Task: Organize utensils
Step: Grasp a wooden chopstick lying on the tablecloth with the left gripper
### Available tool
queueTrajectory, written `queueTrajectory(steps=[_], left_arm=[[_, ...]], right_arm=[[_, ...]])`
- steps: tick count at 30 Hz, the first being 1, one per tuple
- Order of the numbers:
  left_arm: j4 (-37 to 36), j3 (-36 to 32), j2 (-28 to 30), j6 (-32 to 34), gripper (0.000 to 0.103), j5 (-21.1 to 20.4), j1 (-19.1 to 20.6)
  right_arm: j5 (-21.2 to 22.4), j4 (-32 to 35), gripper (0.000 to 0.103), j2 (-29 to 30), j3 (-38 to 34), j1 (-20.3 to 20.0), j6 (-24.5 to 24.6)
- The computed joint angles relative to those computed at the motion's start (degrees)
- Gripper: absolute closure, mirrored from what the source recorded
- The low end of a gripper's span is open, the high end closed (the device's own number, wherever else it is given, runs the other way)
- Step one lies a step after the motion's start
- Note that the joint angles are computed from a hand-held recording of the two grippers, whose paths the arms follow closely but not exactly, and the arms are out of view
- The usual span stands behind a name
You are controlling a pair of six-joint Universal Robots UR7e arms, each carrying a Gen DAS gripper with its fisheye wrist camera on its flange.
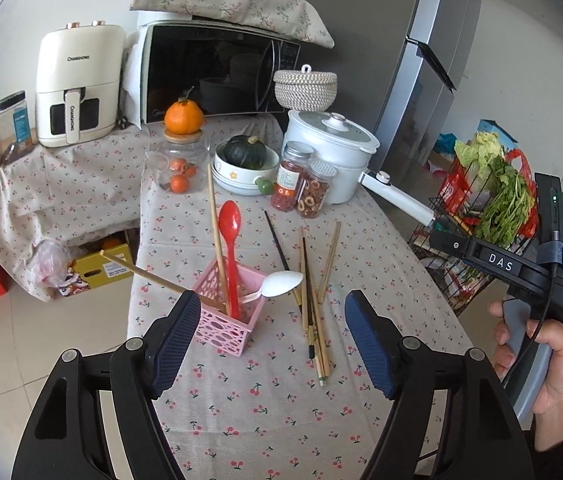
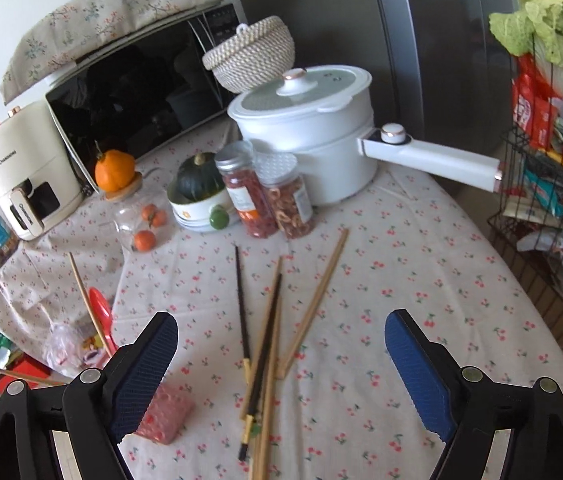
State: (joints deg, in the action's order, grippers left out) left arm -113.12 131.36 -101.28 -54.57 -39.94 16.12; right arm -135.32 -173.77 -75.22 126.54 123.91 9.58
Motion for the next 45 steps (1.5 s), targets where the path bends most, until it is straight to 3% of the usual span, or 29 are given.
queueTrajectory(steps=[7,11,16,19,21,25,28,33,45], left_arm=[[-5.19,-3.34,12.58,4.87,0.024,-6.41,2.08],[-9.70,-7.99,21.95,9.37,0.024,-10.62,5.03],[-12.58,-16.42,32.83,12.08,0.024,-16.64,10.95],[-12.27,-21.40,37.82,11.10,0.025,-18.15,15.12],[-11.58,-24.63,40.92,10.69,0.034,-17.33,17.60],[-9.30,-31.09,46.80,11.36,0.074,-13.42,21.83],[-6.51,-35.82,51.29,11.37,0.087,-9.11,24.45],[-0.60,-41.69,56.20,9.38,0.095,-3.66,28.24],[3.02,-44.77,58.90,10.40,0.100,-2.78,30.67]], right_arm=[[0.96,10.25,0.012,-8.82,3.39,-5.22,1.61],[-0.93,13.04,0.011,-11.44,4.35,-8.48,0.70],[1.65,15.74,0.011,-13.26,4.61,-14.34,-0.35],[2.80,16.81,0.011,-13.14,4.09,-17.08,-0.92],[3.36,16.66,0.011,-12.65,3.69,-18.32,-1.20],[5.67,16.76,0.011,-11.65,2.71,-20.59,-1.17],[6.46,17.13,0.011,-10.46,1.90,-21.84,-1.30],[5.69,17.09,0.011,-8.10,0.78,-23.09,-2.35],[5.22,16.70,0.011,-5.61,-0.43,-24.44,-3.55]])
